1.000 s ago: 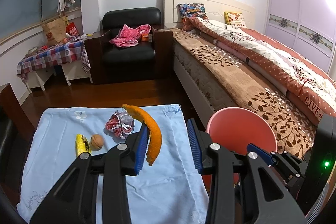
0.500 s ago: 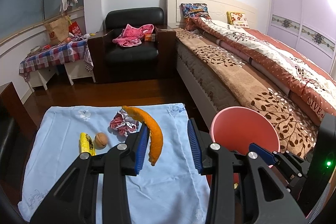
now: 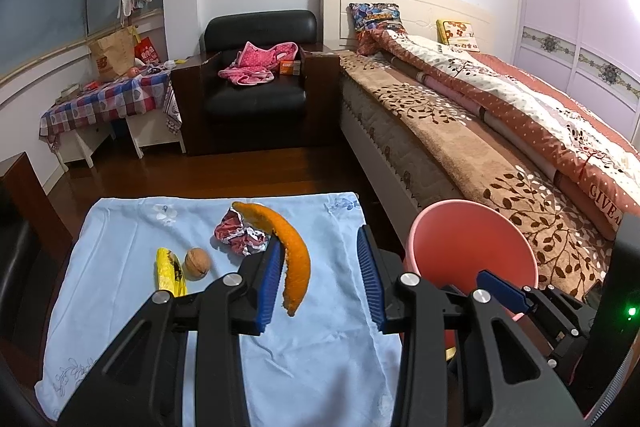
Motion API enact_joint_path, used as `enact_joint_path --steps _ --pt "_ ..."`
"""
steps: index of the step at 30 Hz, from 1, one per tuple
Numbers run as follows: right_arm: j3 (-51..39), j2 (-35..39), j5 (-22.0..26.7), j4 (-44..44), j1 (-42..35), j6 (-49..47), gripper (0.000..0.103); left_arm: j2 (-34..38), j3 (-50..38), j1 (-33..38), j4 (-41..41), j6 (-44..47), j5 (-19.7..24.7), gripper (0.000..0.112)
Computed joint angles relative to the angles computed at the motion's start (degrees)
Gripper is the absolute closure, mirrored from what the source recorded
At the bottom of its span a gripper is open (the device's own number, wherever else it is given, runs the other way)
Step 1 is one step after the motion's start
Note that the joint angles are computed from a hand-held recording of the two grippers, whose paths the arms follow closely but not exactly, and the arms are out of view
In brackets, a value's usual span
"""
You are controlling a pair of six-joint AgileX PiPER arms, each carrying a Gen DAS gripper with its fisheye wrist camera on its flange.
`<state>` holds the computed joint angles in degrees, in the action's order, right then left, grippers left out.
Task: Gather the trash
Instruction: 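Move both tools back over the table, left tool still holding the orange peel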
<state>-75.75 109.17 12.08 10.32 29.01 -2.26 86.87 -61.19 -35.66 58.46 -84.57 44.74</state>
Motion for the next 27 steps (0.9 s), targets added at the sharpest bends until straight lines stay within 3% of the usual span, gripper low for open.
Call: enact_joint_path --steps 27 --pt "-5.13 3.96 2.91 -2.12 2.09 1.21 0.065 -0.07 2.47 4.77 -2.48 1.32 -3.89 0.075"
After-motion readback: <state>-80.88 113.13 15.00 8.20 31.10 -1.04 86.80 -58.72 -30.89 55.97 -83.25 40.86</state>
